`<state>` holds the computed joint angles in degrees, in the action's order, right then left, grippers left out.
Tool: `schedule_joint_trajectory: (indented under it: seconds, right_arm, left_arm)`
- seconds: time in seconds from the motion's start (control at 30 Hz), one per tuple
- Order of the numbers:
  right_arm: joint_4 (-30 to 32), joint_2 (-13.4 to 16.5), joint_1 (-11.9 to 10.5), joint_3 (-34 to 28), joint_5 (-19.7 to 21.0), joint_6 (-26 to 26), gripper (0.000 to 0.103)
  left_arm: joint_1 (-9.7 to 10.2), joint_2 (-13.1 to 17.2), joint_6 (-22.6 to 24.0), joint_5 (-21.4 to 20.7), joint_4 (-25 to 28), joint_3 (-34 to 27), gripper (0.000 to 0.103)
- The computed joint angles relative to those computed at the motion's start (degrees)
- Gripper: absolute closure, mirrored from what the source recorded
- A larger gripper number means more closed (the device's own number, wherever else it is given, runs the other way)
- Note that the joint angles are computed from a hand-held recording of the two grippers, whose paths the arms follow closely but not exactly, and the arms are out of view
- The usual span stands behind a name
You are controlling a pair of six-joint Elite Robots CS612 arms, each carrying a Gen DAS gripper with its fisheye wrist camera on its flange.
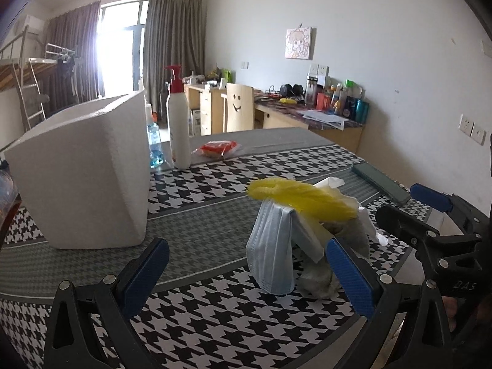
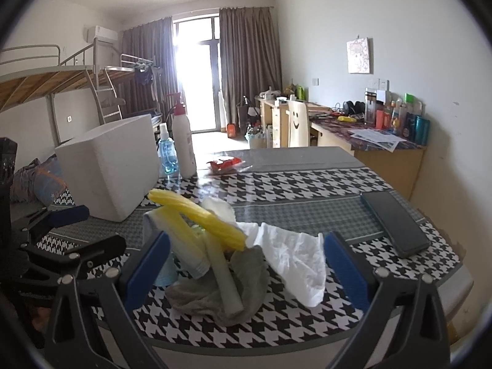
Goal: Organize soft objects
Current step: 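Move the left tool toward the blue mask while the right tool approaches the white tissue, then close the left tool on the blue mask while the right tool grips the white tissue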
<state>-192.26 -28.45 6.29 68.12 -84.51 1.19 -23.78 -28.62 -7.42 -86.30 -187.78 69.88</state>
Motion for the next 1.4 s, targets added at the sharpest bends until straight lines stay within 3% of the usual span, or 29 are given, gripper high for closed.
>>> schedule_joint_trajectory:
  seconds: [0.6, 1.0, 1.2, 1.4]
  right_arm:
    - [5.39, 0.09, -1.11, 0.04, -2.16, 0.44, 0.013]
    - [9.72, 0.37, -1.42, -0.43, -4.36, -0.75, 0.024]
    - [11.28, 0.88, -1.39, -1.21, -3.3, -3.2, 0.025]
    - [14.19, 1.92, -1.3, -3.6, -3.81, -4.15, 0.034]
  left_arm:
    - [-0.75, 1.52, 0.6, 1.26, 7.15, -3.74, 0.002]
    - [-1.08, 2.04, 0.28, 1.61, 9.93, -4.87, 0.014]
    - [-0.98, 2.37, -0.68, 1.54, 12.71, -5.91, 0.026]
    - [-0.99, 2.77, -1.58, 1.64, 14.24, -6.93, 0.035]
